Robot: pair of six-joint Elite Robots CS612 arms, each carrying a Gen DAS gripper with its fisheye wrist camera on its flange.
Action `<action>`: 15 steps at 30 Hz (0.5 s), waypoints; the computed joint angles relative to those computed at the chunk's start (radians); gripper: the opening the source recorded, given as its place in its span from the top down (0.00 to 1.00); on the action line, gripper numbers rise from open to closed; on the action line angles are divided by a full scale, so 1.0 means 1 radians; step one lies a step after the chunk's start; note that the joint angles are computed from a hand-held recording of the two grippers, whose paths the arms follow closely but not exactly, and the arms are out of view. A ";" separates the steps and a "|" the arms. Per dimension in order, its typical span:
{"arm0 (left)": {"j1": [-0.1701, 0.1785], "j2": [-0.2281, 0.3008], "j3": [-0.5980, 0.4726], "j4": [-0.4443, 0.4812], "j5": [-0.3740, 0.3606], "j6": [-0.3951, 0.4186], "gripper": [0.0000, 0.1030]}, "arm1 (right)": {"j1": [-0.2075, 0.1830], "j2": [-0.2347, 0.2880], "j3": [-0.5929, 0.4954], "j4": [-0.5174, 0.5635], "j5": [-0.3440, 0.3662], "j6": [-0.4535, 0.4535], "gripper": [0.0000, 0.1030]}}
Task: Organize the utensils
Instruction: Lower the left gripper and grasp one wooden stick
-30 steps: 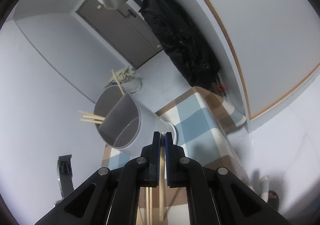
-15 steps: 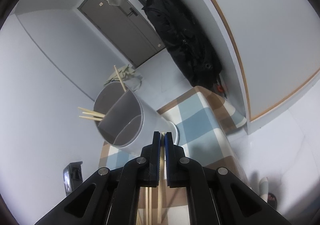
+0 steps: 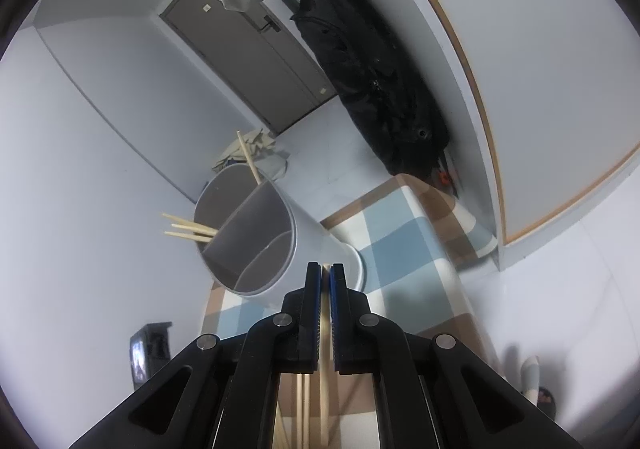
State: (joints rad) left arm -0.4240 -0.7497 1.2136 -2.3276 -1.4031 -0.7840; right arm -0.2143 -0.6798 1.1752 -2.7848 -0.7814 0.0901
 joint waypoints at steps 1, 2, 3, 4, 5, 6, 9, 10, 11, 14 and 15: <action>0.003 -0.001 0.005 -0.019 -0.019 -0.002 0.51 | 0.000 0.000 0.000 0.000 0.000 0.001 0.97; 0.002 0.002 0.000 -0.011 -0.025 0.002 0.51 | 0.000 0.000 0.000 0.000 0.000 0.003 0.97; 0.001 0.007 -0.009 0.009 -0.023 0.011 0.51 | 0.000 0.000 -0.001 0.001 0.000 0.003 0.97; -0.005 0.008 -0.010 0.006 0.002 0.027 0.51 | 0.000 0.000 -0.001 0.002 0.001 0.004 0.97; -0.007 0.010 -0.012 0.004 0.006 0.040 0.51 | 0.000 0.001 -0.002 0.001 0.002 0.003 0.97; -0.007 0.012 -0.013 -0.003 0.007 0.044 0.51 | 0.000 0.001 -0.002 0.000 0.001 0.003 0.97; -0.008 0.019 -0.028 0.022 0.017 0.056 0.48 | 0.000 0.001 -0.002 0.000 0.000 0.004 0.97; -0.009 0.022 -0.037 0.043 0.019 0.067 0.48 | 0.000 0.001 -0.003 -0.002 -0.001 0.004 0.97; -0.014 0.025 -0.046 0.070 0.036 0.094 0.47 | 0.000 0.001 -0.004 0.000 -0.001 0.003 0.97; -0.010 0.023 -0.043 0.068 0.030 0.087 0.47 | -0.001 0.004 -0.009 0.004 0.001 0.006 0.97; -0.009 0.023 -0.044 0.073 0.029 0.085 0.47 | -0.001 0.004 -0.010 0.004 0.001 0.007 0.97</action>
State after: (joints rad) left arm -0.4331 -0.7265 1.1695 -2.2546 -1.3743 -0.6987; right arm -0.2151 -0.6753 1.1649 -2.7812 -0.7804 0.0970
